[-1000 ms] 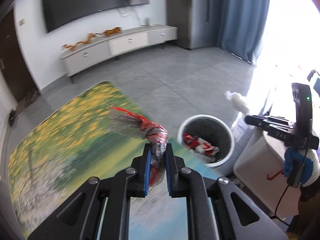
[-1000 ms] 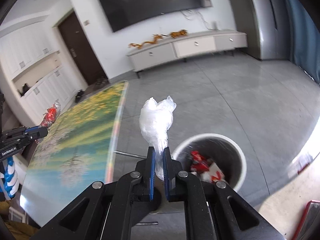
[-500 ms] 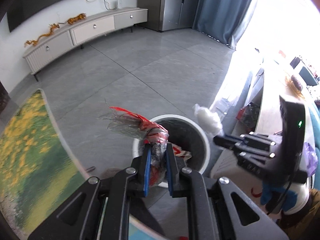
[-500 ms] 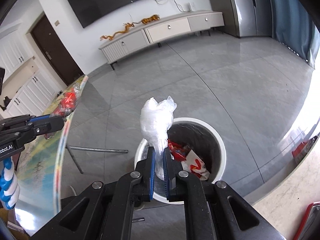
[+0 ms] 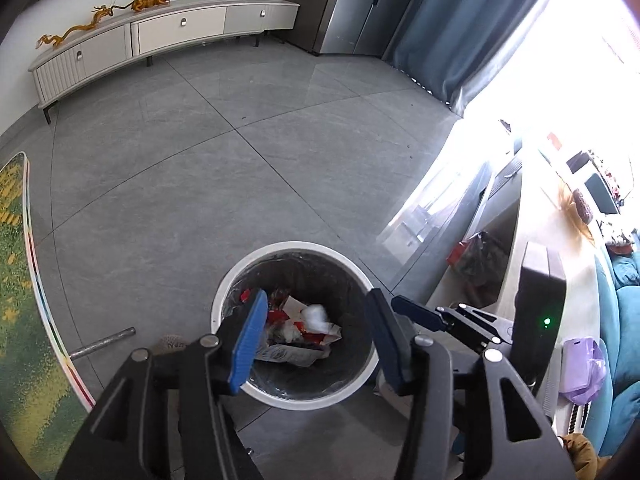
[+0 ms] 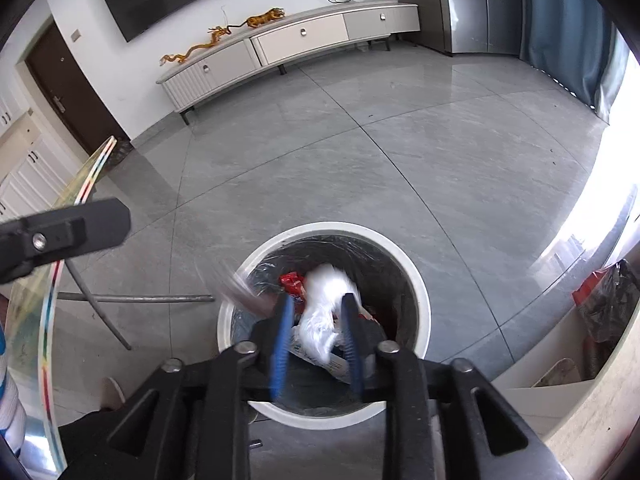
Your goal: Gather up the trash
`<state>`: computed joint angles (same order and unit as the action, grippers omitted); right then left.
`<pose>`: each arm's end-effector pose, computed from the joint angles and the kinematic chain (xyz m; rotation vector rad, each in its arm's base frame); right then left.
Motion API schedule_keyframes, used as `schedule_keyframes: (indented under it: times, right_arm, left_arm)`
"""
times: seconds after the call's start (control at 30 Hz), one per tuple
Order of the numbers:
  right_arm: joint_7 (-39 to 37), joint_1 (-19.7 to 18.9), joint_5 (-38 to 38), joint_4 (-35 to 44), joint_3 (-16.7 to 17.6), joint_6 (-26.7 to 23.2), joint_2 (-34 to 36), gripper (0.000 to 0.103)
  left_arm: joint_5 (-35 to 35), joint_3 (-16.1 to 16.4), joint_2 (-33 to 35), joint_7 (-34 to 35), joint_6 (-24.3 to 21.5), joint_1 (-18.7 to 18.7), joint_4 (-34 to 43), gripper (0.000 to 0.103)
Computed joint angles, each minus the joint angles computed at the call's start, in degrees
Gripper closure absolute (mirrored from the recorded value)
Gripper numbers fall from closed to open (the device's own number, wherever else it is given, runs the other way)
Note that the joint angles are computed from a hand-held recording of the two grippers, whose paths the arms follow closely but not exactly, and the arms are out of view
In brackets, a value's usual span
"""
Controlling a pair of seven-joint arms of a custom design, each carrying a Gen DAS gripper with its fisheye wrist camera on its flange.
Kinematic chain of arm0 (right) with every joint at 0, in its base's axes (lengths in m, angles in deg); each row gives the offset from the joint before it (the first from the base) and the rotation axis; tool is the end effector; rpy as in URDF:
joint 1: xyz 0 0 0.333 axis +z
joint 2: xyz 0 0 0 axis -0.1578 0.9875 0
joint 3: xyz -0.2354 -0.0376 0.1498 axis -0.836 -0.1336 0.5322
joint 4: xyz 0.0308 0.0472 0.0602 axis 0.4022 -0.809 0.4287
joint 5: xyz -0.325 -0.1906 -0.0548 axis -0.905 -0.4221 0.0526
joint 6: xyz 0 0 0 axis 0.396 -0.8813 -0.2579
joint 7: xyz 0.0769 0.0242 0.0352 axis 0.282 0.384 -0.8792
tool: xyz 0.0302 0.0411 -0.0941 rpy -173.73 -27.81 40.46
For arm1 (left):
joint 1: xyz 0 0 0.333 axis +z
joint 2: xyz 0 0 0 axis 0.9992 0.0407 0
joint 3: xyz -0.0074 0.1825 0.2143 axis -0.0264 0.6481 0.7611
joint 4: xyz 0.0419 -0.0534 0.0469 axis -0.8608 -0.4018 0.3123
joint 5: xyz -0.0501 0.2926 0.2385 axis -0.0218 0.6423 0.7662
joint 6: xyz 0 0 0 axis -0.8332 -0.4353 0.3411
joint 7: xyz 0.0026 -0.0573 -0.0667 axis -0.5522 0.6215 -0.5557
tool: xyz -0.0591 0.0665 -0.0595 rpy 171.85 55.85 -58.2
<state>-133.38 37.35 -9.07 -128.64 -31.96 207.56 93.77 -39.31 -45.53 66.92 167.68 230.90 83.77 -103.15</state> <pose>0.4685 0.4814 0.2396 -1.2613 2.2698 -0.4689 0.6087 -0.2128 0.2952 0.9969 -2.7606 0.8925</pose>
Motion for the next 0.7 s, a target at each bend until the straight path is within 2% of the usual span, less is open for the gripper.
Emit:
schedule_keyframes:
  times: [0.23,0.37,0.57,0.6,0.7]
  right_arm:
    - [2.34,0.73,-0.97,-1.33,-0.12,-1.06,-1.61,0.067]
    - [1.72,1.84,-2.08,0.94,0.62,-4.76,-2.29,0.06]
    - [-4.42,3.54,-3.58,10.65,1.34,-9.23,0.57,0.049]
    - [-5.57,3.92,-3.66,12.55,1.24,-9.63,1.41,0.047]
    - [-11.9,5.36,-2.9,22.65,0.96,-11.21,6.48,0.042]
  left_arm:
    - [-2.23,0.07,-2.89,0.79,3.89,1.22,-3.14,0.053]
    - [-5.96,0.28,-6.85,3.44,8.17,2.83,-6.95,0.053]
    - [-14.26,1.36,-13.78,11.0,18.65,5.05,-13.64,0.051]
    - [-15.6,1.84,-14.76,12.18,19.64,5.46,-14.4,0.048]
    - [-19.09,3.4,-16.89,14.66,21.67,6.37,-15.89,0.047]
